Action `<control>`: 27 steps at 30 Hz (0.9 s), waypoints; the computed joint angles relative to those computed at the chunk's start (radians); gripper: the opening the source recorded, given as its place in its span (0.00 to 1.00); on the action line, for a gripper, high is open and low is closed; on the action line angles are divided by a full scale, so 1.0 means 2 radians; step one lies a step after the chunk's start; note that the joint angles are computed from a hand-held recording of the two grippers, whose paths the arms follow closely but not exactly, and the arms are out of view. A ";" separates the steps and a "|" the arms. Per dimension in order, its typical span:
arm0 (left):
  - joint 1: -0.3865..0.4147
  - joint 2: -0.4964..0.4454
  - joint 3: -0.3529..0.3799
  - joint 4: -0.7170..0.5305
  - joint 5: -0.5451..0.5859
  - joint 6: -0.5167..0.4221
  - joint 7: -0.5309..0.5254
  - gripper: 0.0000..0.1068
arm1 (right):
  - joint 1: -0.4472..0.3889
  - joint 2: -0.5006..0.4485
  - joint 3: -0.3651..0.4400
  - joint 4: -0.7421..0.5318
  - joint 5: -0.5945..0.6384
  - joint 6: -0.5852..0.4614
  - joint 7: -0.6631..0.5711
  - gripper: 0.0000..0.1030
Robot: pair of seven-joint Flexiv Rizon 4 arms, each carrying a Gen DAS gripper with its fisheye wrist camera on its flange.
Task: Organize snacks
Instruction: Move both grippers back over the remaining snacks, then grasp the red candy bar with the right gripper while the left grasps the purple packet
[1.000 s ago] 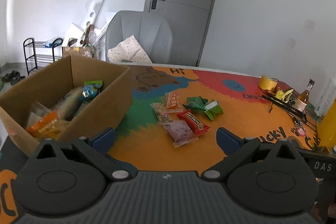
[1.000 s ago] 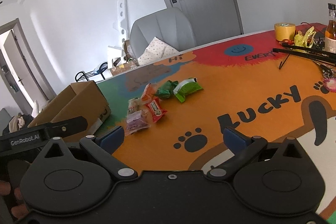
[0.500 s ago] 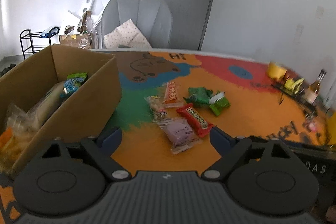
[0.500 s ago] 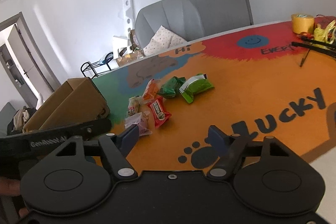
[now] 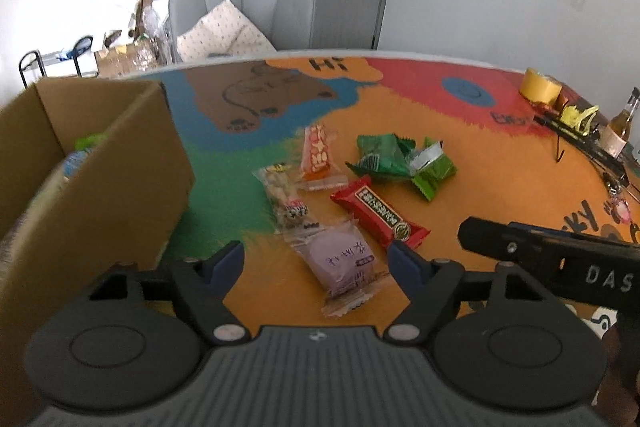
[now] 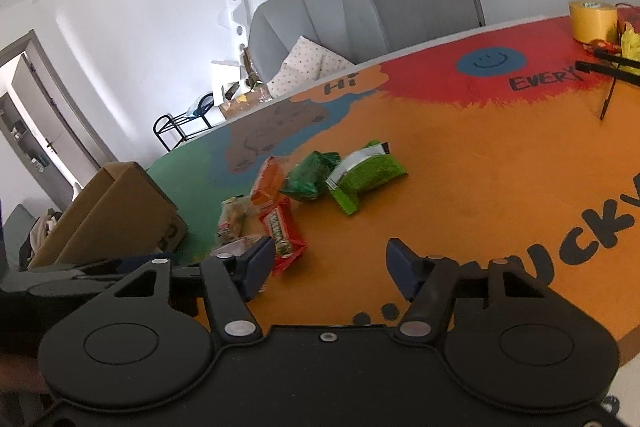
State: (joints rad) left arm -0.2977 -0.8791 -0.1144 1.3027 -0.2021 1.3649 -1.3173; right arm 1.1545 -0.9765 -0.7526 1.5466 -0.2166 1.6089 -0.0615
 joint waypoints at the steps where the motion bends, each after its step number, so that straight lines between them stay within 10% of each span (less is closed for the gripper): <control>1: -0.002 -0.004 0.002 -0.007 -0.001 -0.008 -0.002 0.69 | -0.004 0.000 0.004 -0.001 0.000 0.002 -0.001 0.59; 6: 0.001 -0.017 -0.005 -0.026 -0.006 -0.023 0.000 0.66 | -0.030 -0.002 0.032 -0.018 0.000 0.010 -0.015 0.58; 11: 0.012 -0.021 -0.026 -0.031 -0.020 -0.040 0.014 0.42 | -0.056 -0.008 0.058 -0.045 -0.005 0.009 -0.029 0.56; 27: 0.033 0.003 -0.040 0.013 -0.041 -0.016 0.029 0.33 | -0.112 -0.023 0.126 -0.109 -0.043 -0.013 -0.043 0.38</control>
State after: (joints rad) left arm -0.2324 -0.8735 -0.1938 1.3282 -0.2843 1.3322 -1.2589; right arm 0.9315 -1.0232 -0.5010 1.3276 -0.3027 1.5831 -0.1475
